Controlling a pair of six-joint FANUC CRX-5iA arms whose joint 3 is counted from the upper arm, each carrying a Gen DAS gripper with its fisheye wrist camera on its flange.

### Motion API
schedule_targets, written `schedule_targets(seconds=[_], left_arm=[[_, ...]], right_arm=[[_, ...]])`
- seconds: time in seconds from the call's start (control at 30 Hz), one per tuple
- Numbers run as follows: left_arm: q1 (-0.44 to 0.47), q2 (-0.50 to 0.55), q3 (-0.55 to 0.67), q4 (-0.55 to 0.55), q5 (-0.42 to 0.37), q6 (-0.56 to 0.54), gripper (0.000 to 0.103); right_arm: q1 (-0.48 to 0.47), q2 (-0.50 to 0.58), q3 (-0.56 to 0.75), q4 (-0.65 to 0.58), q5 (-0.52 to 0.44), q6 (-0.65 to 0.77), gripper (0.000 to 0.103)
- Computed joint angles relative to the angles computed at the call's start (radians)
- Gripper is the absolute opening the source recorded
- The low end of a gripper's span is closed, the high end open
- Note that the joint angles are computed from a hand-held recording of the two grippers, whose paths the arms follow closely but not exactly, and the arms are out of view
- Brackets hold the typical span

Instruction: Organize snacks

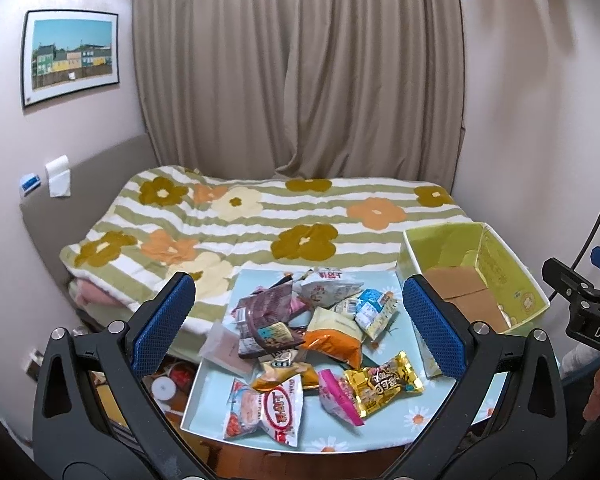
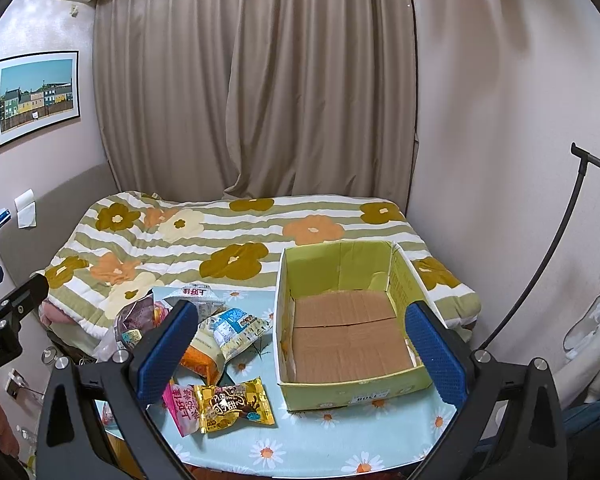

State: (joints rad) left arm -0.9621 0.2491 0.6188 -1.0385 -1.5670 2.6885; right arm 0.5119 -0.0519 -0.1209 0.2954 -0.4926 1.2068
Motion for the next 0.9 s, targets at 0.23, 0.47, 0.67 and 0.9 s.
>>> schedule_targets(seconds=[0.23, 0.47, 0.67, 0.9], left_arm=[[0.004, 0.005, -0.001, 0.002, -0.007, 0.005, 0.103], [0.007, 0.003, -0.005, 0.005, -0.009, 0.007, 0.103], [0.011, 0.004, -0.006, 0.011, -0.006, 0.005, 0.103], [0.012, 0.006, -0.003, 0.012, -0.005, 0.005, 0.103]], right_arm=[[0.004, 0.005, 0.001, 0.023, 0.0, -0.025, 0.103], [0.002, 0.004, -0.001, 0.022, 0.002, -0.026, 0.103], [0.002, 0.006, 0.004, 0.015, -0.003, -0.019, 0.103], [0.002, 0.009, 0.006, 0.013, -0.004, -0.018, 0.102]])
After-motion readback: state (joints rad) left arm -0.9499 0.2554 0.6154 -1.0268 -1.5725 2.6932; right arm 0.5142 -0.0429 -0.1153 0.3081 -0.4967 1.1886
